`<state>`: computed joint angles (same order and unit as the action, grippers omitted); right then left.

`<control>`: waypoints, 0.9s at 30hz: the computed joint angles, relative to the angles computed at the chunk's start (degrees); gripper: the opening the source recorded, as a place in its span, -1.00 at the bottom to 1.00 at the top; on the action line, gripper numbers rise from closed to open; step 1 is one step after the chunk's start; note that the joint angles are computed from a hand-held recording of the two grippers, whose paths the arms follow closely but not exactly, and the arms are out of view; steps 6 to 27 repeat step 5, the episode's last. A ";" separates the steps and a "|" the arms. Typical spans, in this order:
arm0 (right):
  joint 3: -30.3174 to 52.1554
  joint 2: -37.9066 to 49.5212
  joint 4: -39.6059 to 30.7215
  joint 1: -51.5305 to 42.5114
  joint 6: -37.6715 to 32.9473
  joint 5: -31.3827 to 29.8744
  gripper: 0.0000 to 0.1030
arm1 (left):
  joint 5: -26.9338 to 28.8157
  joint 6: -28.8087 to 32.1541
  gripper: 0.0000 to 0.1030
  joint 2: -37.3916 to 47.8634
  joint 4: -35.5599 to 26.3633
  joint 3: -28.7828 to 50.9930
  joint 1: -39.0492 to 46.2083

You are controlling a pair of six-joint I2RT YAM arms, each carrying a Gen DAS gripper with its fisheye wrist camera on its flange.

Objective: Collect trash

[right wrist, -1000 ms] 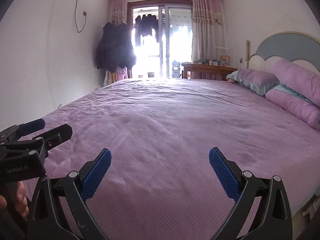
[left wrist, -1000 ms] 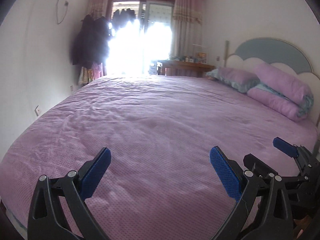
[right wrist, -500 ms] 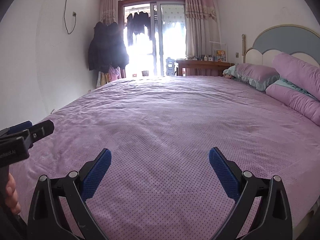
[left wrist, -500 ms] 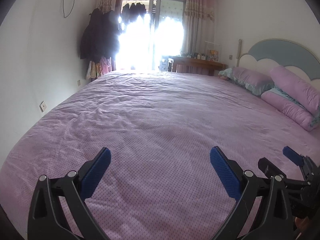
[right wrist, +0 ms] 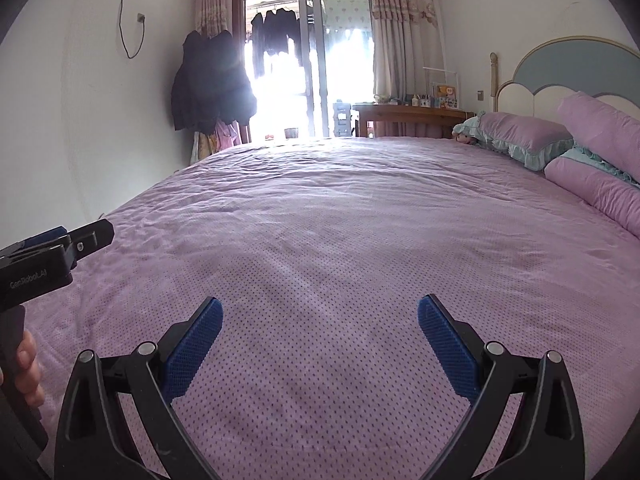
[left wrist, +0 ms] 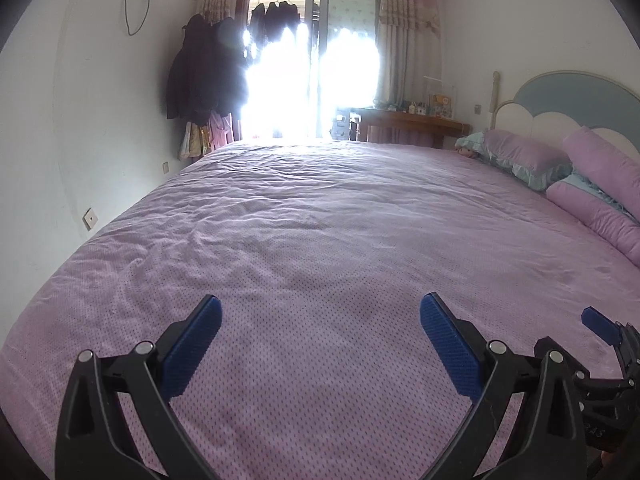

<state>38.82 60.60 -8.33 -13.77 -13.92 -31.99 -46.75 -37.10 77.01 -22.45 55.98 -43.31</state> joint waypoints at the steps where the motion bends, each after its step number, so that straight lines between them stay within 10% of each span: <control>1: 0.45 0.92 0.57 0.81 0.15 0.33 0.84 | 1.47 1.12 0.92 0.26 1.54 -0.15 1.66; 27: 3.08 4.94 2.08 4.27 1.35 1.61 0.84 | 6.91 6.20 0.92 2.75 7.28 -0.25 7.98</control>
